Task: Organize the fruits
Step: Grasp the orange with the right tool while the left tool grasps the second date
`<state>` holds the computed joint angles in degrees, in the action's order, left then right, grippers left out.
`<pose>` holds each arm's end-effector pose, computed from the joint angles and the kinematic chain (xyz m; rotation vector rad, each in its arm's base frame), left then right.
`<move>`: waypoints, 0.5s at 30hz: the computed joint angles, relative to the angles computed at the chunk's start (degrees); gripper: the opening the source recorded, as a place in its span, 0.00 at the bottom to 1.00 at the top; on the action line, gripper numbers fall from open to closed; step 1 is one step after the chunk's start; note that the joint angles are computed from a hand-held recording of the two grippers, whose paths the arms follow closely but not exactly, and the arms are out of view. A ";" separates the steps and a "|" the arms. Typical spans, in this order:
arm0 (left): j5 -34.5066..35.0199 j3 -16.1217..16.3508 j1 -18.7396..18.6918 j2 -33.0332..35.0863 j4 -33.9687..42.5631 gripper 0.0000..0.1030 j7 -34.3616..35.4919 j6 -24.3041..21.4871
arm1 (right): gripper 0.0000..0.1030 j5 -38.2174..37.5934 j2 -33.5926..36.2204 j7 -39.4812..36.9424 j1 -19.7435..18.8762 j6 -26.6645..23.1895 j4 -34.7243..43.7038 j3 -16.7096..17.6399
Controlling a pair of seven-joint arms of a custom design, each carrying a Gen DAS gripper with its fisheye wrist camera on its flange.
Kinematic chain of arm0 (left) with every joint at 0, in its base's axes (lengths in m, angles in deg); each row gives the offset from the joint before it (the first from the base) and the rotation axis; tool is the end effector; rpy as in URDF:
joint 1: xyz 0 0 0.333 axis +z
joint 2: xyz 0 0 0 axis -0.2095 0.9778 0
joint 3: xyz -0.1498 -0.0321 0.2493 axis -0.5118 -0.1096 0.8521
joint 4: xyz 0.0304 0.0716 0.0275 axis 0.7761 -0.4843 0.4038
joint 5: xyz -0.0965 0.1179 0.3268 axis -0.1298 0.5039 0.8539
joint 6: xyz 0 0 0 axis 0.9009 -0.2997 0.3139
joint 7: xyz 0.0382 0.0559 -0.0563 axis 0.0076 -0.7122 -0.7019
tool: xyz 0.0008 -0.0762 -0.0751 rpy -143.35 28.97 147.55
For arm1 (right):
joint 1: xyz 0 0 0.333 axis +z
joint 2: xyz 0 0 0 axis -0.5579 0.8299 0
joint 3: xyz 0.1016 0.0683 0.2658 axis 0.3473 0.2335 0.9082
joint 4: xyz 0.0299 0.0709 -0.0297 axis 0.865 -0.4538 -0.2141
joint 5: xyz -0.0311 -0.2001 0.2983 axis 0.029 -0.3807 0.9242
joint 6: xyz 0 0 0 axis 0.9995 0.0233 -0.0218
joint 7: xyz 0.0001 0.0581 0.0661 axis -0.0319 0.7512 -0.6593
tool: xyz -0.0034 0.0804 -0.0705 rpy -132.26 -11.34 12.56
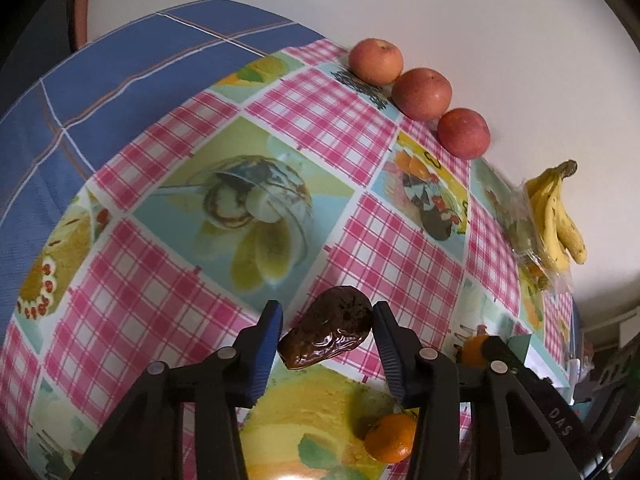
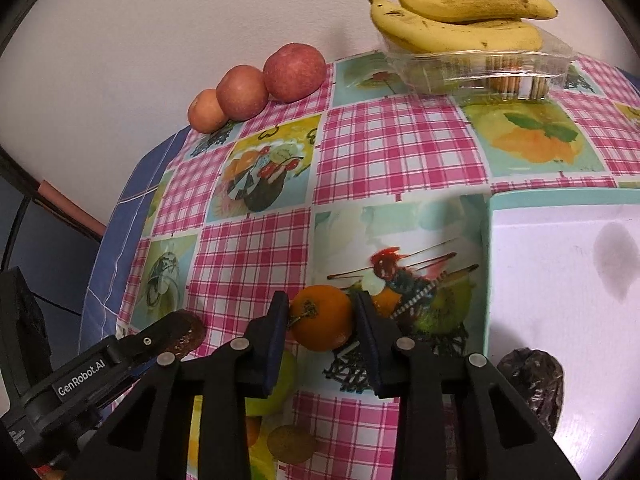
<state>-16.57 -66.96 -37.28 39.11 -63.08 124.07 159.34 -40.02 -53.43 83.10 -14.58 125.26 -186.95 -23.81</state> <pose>0.4569 -0.3956 0.5054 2.1228 -2.1207 0.8167 0.3679 0.1901 0.4966 -1.2152 2.2403 -0.2143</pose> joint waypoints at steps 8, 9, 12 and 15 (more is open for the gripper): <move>3.75 -0.24 -0.30 -3.36 -0.63 0.48 -2.37 -2.11 | 0.34 -0.57 -6.11 2.50 -1.60 -4.42 -1.40 0.46; 4.26 -0.43 -0.37 -3.95 -0.82 0.48 -2.68 -2.23 | 0.34 -0.61 -6.84 2.71 -1.62 -4.86 -1.56 0.47; 5.43 -1.09 -0.60 -5.41 -1.40 0.48 -3.45 -2.28 | 0.34 -0.65 -10.49 3.92 -1.78 -7.38 -2.06 0.81; 6.08 -1.90 -0.87 -7.09 -2.11 0.48 -3.97 -2.65 | 0.34 -1.10 -13.50 5.29 -1.96 -10.24 -2.14 1.67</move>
<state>-10.49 -68.86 -38.15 32.02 -65.19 120.10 156.70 -41.12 -66.93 88.38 -16.54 115.02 -189.08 -22.15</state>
